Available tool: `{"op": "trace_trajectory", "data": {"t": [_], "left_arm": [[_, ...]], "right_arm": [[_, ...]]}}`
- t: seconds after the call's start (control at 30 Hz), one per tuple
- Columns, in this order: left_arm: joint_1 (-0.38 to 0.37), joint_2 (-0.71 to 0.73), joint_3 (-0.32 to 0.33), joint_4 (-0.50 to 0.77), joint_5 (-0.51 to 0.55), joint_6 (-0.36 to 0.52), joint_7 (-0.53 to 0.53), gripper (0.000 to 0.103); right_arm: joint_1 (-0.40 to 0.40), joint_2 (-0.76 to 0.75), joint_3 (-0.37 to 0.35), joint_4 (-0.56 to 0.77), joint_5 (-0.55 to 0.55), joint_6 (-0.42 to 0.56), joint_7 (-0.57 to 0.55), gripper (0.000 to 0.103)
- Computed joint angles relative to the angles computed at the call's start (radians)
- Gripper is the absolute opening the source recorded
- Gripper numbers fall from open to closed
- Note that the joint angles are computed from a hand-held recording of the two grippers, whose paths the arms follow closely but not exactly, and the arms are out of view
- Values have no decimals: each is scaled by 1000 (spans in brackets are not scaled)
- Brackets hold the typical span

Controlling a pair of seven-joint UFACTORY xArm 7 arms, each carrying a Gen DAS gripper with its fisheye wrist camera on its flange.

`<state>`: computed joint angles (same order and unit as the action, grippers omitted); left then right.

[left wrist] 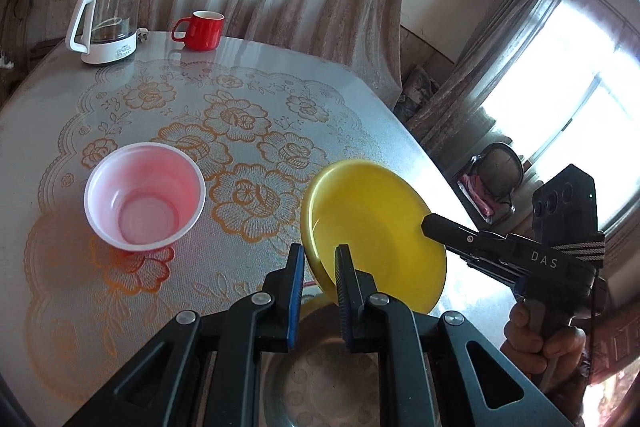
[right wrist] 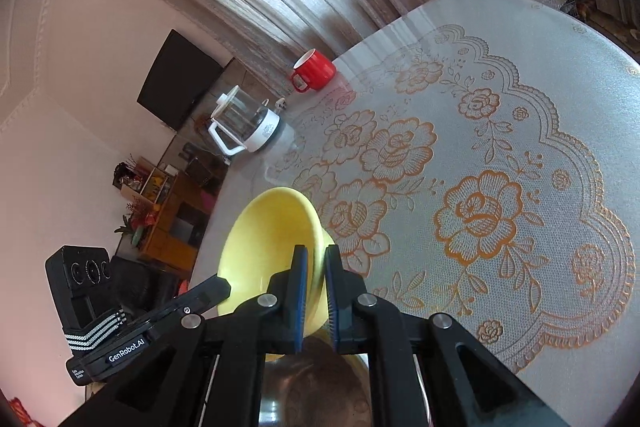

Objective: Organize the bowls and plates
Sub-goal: 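Lift the yellow bowl and carry it over the steel bowl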

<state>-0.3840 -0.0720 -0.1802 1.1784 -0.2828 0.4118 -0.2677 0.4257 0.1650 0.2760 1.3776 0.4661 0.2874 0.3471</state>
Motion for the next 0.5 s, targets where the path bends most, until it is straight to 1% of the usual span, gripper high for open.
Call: {"op": "trace_trajectory", "data": {"t": [0.17,0.23,0.3,0.4,0.5], "left_arm": [[-26,-88,9,-93,-83,-37,38,15],[-27,-121,4,-126,-67,-37,14,15],[-43,-153,12,-164,-86,-43,21,15],[-65,-203,20,-218,-109,-50,25,15],[-93,-244,33,-264,-137,-56,31,15]], "right_arm": [[27,-52,-5,-53,-40,-13,43,8],[37,-75,-3,-84,-45,-32,55,8],[45,-96,4,-116,-20,-51,46,8],[66,-123,-4,-154,-76,-57,102,8],[80,-150,-2,-186,-70,-59,101,8]]}}
